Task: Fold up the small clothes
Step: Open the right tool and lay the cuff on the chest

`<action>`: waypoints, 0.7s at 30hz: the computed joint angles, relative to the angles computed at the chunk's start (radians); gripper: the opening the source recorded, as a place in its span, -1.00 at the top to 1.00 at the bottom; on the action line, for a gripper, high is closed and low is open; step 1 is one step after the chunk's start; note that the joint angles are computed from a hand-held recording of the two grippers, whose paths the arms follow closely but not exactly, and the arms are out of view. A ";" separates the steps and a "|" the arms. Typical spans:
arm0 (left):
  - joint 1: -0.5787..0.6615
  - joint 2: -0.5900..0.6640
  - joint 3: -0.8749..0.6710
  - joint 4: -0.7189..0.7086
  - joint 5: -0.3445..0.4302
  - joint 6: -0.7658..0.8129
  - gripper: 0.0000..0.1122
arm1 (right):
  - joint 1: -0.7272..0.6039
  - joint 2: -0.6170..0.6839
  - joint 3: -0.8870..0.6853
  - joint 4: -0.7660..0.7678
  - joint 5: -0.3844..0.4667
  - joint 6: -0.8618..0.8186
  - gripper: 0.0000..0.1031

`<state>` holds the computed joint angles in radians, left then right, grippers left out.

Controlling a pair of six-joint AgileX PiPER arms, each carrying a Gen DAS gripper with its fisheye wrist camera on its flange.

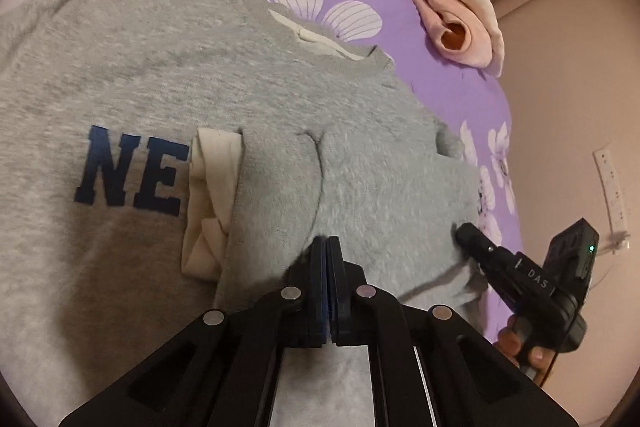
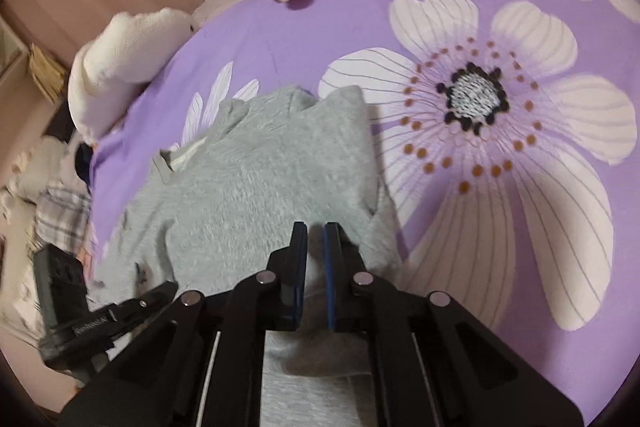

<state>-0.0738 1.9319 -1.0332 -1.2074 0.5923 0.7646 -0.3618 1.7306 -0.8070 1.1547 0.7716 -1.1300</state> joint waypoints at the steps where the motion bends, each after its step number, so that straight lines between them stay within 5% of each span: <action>1: 0.018 -0.028 0.023 -0.009 0.036 0.020 0.81 | -0.016 -0.023 0.006 -0.018 0.011 0.001 0.76; 3: 0.036 -0.085 0.066 -0.050 0.031 0.086 0.13 | -0.060 -0.095 0.042 -0.023 0.056 -0.073 0.51; 5: 0.055 -0.155 0.125 -0.085 -0.030 0.126 -0.29 | -0.073 -0.134 0.066 -0.004 0.095 -0.120 0.36; 6: 0.059 -0.163 0.130 -0.089 -0.046 0.129 -0.29 | -0.077 -0.150 0.079 0.005 0.117 -0.137 0.36; 11: 0.107 -0.086 0.072 -0.056 0.026 0.085 -0.29 | -0.073 -0.165 0.111 0.029 0.172 -0.165 0.36; 14: 0.073 -0.033 0.041 -0.029 -0.029 0.039 -0.25 | -0.060 -0.166 0.129 0.039 0.175 -0.175 0.36; 16: 0.048 -0.034 0.030 0.010 -0.085 -0.016 0.04 | -0.047 -0.163 0.134 0.041 0.171 -0.175 0.36; 18: 0.019 -0.042 0.015 0.141 -0.149 -0.130 0.69 | -0.040 -0.173 0.141 0.029 0.174 -0.167 0.36; 21: 0.017 -0.048 0.018 0.168 -0.164 -0.120 0.69 | -0.004 -0.183 0.143 0.032 0.160 -0.162 0.36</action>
